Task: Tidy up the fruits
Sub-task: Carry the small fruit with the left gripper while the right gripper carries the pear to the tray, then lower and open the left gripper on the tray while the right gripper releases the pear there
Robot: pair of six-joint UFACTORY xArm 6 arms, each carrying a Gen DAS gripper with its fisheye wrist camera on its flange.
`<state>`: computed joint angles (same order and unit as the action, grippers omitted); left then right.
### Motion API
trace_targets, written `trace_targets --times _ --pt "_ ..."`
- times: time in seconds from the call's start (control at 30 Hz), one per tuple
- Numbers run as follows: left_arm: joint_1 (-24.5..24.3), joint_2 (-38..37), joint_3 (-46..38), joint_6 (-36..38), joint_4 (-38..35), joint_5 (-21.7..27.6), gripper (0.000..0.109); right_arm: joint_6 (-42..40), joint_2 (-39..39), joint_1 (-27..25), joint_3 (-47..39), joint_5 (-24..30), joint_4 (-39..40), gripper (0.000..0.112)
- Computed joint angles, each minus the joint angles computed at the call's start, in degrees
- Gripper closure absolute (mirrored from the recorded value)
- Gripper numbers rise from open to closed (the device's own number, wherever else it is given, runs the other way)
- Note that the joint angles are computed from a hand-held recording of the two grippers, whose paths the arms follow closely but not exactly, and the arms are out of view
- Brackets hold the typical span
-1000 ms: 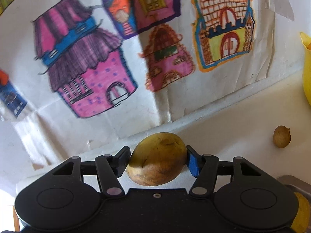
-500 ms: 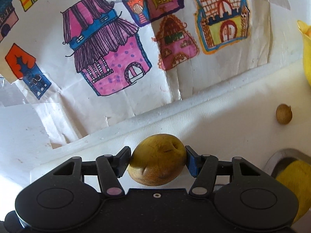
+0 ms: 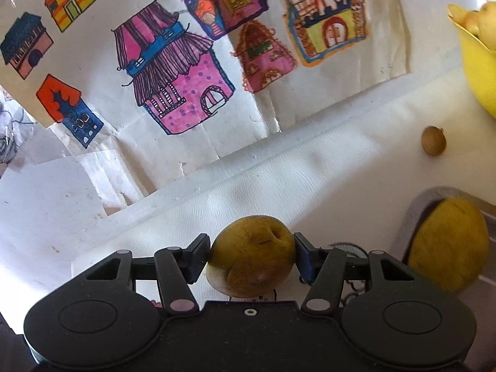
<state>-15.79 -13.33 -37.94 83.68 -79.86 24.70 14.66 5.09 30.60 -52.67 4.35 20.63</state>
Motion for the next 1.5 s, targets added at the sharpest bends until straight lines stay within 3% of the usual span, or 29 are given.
trace_targets --times 0.5,0.73,0.97,1.17,1.33,1.5 --pt "-1.0 -3.6 3.0 -1.2 0.6 -0.3 0.078 -5.6 -4.1 1.8 3.5 -0.3 9.4 0.055" --pt "-1.4 -7.1 5.2 -1.9 1.6 0.9 0.078 -1.8 -9.8 2.3 8.4 -0.9 7.5 0.055" --pt "-3.0 -12.3 8.4 -2.6 3.7 4.1 0.078 13.6 -22.3 2.5 20.5 -3.4 -5.6 0.055" --pt "-6.9 -15.3 11.0 -4.1 6.3 5.5 0.078 43.6 -36.7 -0.8 34.0 -2.9 -34.0 0.055" --pt "-11.0 -16.1 12.3 -4.9 7.2 4.1 0.078 55.4 -48.0 -1.9 40.9 2.5 -43.0 0.056" --pt "-14.5 -15.2 12.5 -6.2 8.1 1.0 0.078 59.4 -55.7 -1.9 45.6 6.5 -45.8 0.056"
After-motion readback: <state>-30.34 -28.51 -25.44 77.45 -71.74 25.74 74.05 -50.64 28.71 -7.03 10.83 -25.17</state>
